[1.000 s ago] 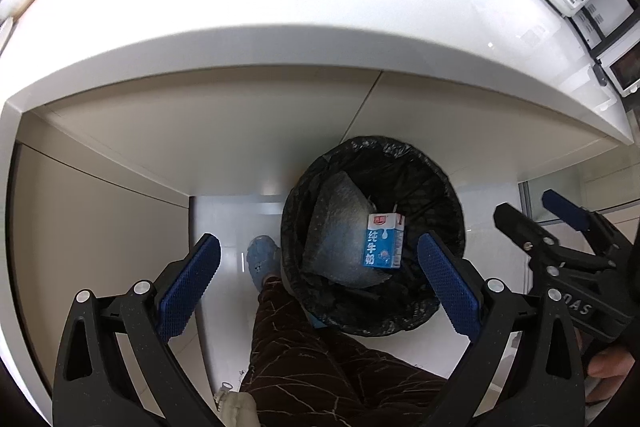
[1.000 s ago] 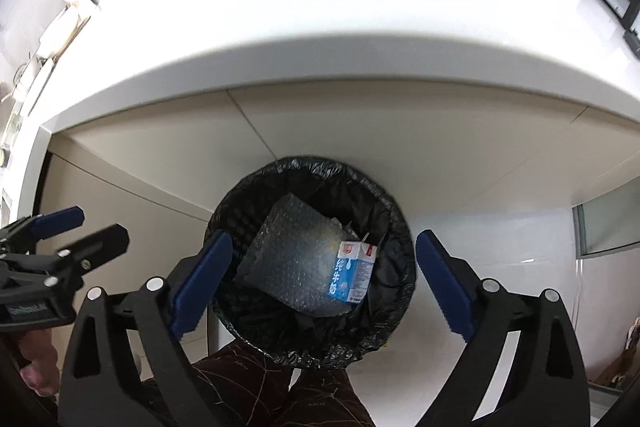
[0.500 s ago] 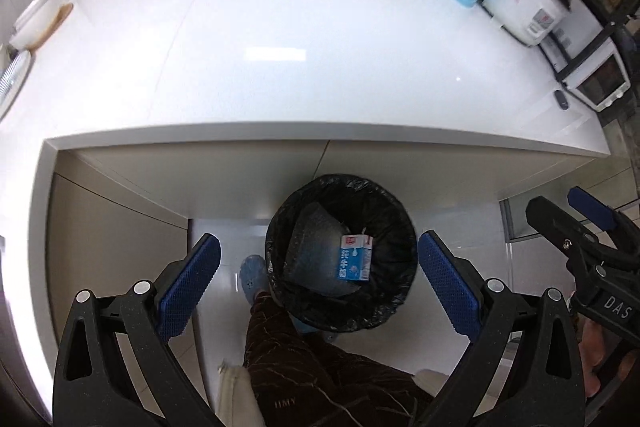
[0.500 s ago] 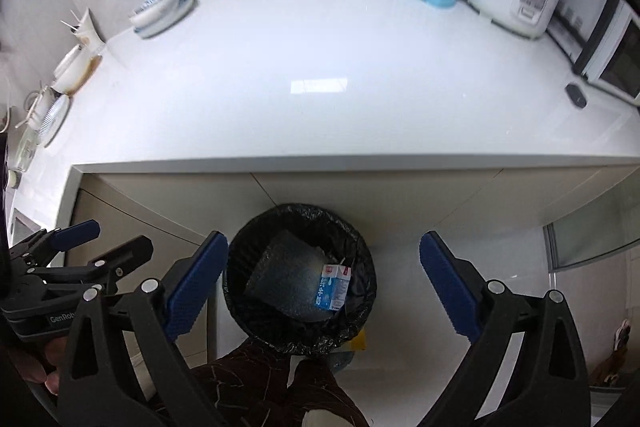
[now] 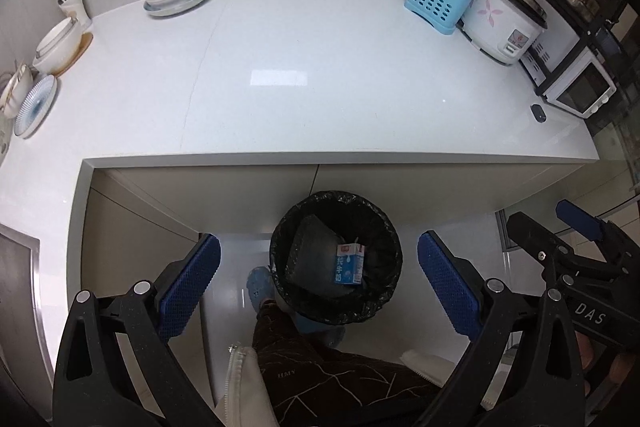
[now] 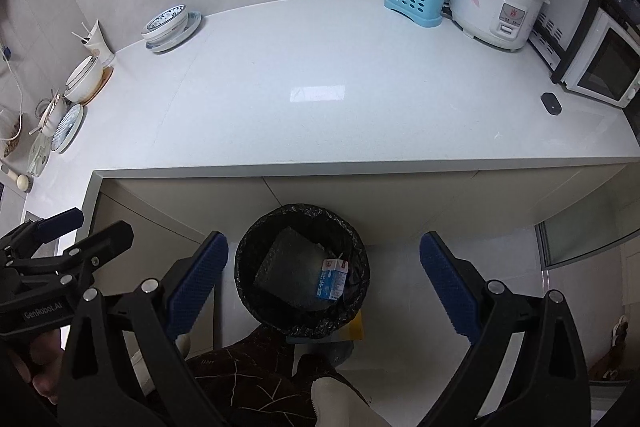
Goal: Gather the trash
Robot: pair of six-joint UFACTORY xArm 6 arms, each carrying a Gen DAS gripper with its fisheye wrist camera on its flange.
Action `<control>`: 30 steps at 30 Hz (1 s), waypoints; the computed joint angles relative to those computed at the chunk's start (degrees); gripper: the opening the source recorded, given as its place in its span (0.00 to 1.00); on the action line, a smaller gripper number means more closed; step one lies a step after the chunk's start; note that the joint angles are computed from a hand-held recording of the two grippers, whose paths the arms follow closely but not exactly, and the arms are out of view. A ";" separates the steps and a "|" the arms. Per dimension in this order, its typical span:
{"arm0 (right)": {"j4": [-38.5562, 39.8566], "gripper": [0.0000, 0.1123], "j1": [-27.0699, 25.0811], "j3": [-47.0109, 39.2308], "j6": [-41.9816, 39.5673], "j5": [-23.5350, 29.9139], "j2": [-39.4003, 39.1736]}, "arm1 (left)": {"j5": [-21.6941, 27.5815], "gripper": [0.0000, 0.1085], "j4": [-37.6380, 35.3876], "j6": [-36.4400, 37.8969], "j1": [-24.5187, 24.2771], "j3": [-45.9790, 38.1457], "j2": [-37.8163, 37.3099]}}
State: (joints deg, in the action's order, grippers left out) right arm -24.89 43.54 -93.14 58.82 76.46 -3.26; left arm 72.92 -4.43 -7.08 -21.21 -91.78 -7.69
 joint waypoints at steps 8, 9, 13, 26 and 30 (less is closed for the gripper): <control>0.49 0.83 0.06 -0.49 -0.43 1.11 0.47 | 0.88 0.89 0.06 0.58 0.08 -0.29 0.54; 0.43 0.83 0.12 -0.61 -0.37 1.29 0.54 | 0.91 0.89 0.35 0.59 -0.02 -0.32 0.61; 0.52 0.82 0.07 -0.62 -0.41 1.44 0.55 | 0.97 0.89 0.67 0.88 -0.06 -0.43 0.73; 1.06 0.83 -0.36 -0.57 -1.09 1.68 0.63 | 0.91 0.89 0.92 1.61 0.18 -0.11 0.71; 1.09 0.82 -0.50 -0.50 -1.22 1.72 0.57 | 0.72 0.89 0.98 1.58 0.26 0.19 0.59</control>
